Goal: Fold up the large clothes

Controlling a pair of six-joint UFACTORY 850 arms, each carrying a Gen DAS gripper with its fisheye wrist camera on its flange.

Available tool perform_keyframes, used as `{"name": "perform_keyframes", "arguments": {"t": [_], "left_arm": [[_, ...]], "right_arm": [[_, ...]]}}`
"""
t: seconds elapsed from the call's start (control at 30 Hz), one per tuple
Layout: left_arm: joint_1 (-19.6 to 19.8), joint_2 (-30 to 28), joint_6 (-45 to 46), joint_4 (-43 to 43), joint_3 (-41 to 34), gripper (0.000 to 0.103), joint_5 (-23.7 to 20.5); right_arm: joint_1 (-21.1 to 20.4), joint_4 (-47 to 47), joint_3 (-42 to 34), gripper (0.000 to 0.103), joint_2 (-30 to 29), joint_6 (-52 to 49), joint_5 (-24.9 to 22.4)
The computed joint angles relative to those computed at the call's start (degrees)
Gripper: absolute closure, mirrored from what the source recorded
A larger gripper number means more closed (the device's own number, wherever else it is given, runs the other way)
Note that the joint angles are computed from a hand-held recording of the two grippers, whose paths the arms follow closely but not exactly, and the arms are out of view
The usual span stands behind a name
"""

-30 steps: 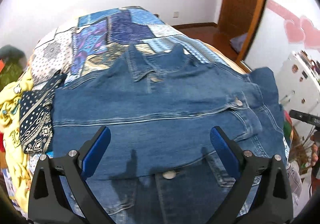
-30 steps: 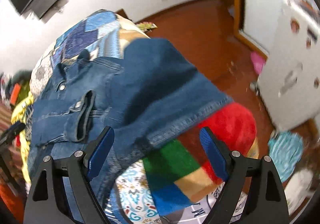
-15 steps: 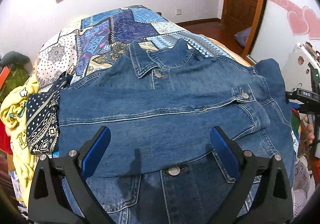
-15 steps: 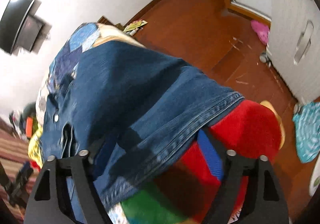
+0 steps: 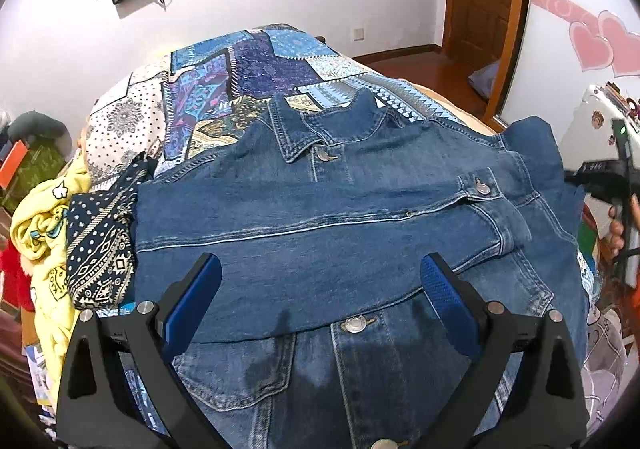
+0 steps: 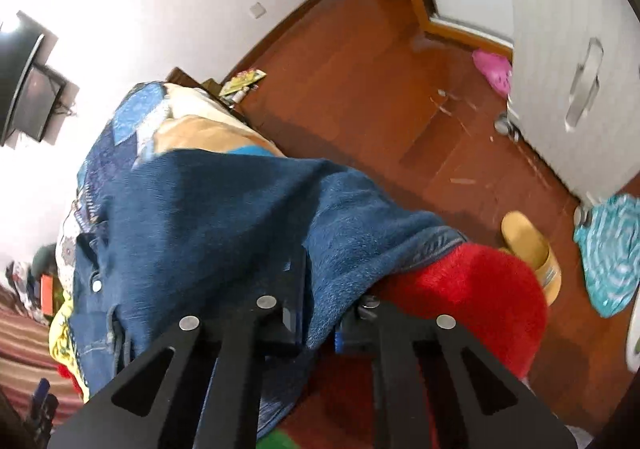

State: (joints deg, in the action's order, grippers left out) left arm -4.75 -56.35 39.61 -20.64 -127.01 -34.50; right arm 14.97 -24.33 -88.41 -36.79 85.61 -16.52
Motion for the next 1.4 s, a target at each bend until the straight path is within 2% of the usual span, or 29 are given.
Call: {"name": "perform_keyframes", "arguments": {"t": [0.13, 0.23, 0.33, 0.4, 0.47, 0.57, 0.7, 0.73, 0.83, 0.97, 1.03, 1.1, 1.13, 1.17, 1.2, 1.33, 1.4], "left_arm": [[0.7, 1.4, 1.3, -2.1, 2.0, 0.003, 0.8], [1.4, 2.6, 2.7, -4.1, 3.9, 0.003, 1.7], [2.0, 3.5, 3.8, -5.7, 5.2, 0.003, 2.4], [2.5, 4.1, 4.8, -7.3, 6.1, 0.003, 2.6], [2.9, 4.8, 5.6, -8.4, 7.2, 0.003, 2.9], [3.9, 5.7, 7.4, -10.7, 8.6, 0.003, 3.1], [4.8, 6.8, 9.2, -12.2, 10.3, 0.003, 3.1], [5.0, 7.0, 9.6, -12.5, 10.8, 0.003, 3.2], [5.5, 7.8, 10.7, -13.0, 12.3, 0.003, 3.2], [5.7, 8.2, 10.8, -12.3, 13.2, 0.003, 3.2], [5.5, 8.4, 10.8, -12.0, 13.5, 0.003, 3.3], [5.1, 8.4, 10.8, -11.8, 13.4, 0.003, 3.3], [4.9, 8.5, 11.1, -11.9, 13.4, 0.003, 3.2], [4.6, 8.6, 11.4, -12.0, 13.5, 0.003, 3.2], [4.2, 8.9, 11.8, -12.0, 13.7, 0.003, 3.4], [2.2, 9.2, 12.9, -11.4, 13.1, 0.003, 3.5], [1.0, 8.8, 13.4, -11.1, 11.8, 0.003, 2.7]], "right_arm": [[1.0, -12.3, -0.3, 0.096, 2.7, 10.1, 1.3], [2.5, -19.8, -2.8, 0.096, 3.6, 13.0, 0.9], [4.6, -23.7, -7.3, 0.097, 3.1, 11.5, 1.2], [6.1, -22.5, -11.3, 0.097, 1.8, 6.7, 1.9], [7.9, -17.7, -17.3, 0.097, -1.2, -1.7, 0.9], [9.7, -3.7, -24.6, 0.097, -6.3, -18.2, -0.1], [11.0, 15.7, -34.7, 0.097, -14.7, -37.6, -5.7], [11.2, 18.4, -36.6, 0.097, -16.5, -39.9, -7.3], [12.7, 20.6, -46.2, 0.096, -23.6, -43.4, -15.8], [13.7, 21.7, -51.6, 0.093, -27.6, -45.2, -22.6], [13.7, 23.1, -48.9, 0.093, -26.2, -46.2, -23.8], [13.2, 26.9, -46.8, 0.076, -24.9, -48.9, -24.8], [12.9, 29.4, -44.5, 0.071, -23.5, -50.8, -24.2], [12.8, 31.2, -41.8, 0.06, -22.0, -52.2, -23.2], [12.7, 31.6, -39.6, 0.055, -20.5, -52.9, -22.2], [13.1, 26.8, -29.8, 0.052, -13.8, -51.3, -16.6], [13.0, 21.8, -25.5, 0.051, -10.6, -46.6, -14.2]]}}
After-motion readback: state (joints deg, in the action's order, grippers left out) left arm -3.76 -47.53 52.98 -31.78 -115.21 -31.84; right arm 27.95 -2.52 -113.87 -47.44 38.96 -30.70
